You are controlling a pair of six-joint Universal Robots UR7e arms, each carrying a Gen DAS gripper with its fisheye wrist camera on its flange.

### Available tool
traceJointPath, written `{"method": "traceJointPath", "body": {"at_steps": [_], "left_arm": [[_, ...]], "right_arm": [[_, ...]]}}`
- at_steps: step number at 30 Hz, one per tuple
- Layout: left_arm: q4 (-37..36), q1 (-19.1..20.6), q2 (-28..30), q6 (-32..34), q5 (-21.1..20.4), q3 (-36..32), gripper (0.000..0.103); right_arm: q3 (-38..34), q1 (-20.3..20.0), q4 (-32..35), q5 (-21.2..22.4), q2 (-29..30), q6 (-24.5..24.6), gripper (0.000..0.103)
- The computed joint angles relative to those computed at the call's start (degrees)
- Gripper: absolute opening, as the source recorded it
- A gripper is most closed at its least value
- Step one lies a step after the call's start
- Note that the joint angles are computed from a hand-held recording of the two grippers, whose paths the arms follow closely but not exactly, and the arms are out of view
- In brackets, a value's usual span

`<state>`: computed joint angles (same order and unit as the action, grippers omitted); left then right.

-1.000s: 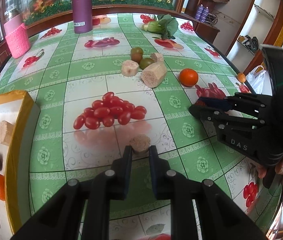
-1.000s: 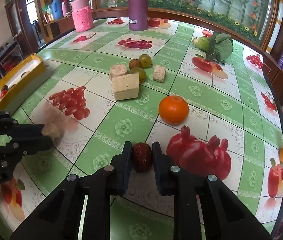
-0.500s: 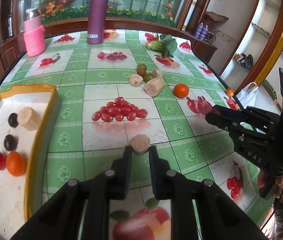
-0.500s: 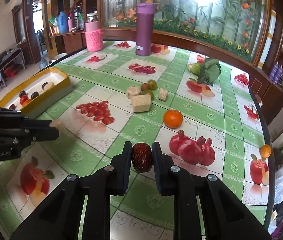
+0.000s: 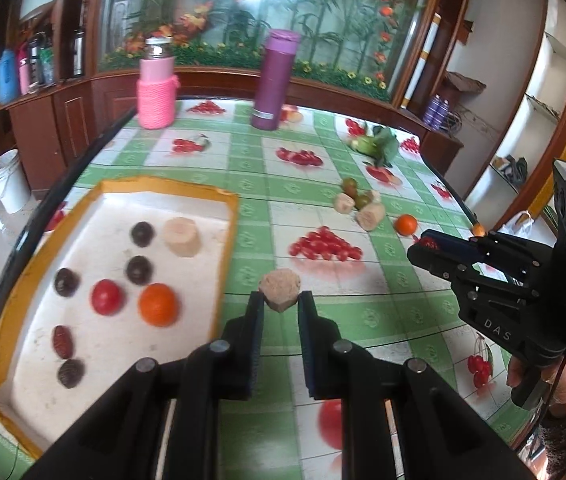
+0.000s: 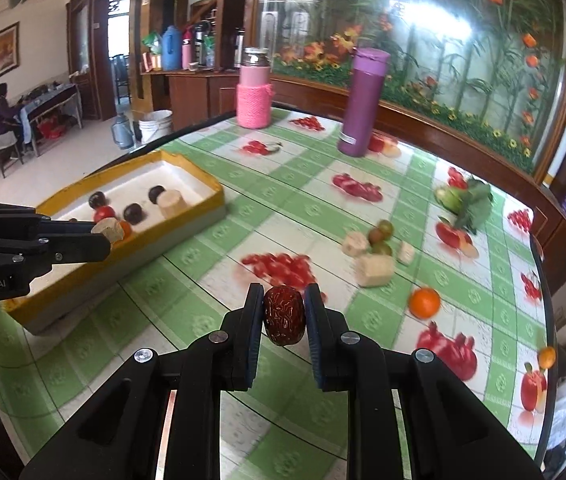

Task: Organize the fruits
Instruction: 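Carry the red date and beige slice over the tray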

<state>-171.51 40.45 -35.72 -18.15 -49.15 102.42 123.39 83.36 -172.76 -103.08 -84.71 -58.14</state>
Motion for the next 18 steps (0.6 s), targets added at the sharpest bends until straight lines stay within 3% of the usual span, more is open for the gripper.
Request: {"method": "traceJointPath", "body": {"at_steps": [18], "left_arm": [[-2.3, 2.2, -8.2, -6.5, 7.3, 10.1, 0.019]], "right_arm": [[-1.0, 9.9, 0.7, -1.5, 8.6, -1.3, 0.02]]}}
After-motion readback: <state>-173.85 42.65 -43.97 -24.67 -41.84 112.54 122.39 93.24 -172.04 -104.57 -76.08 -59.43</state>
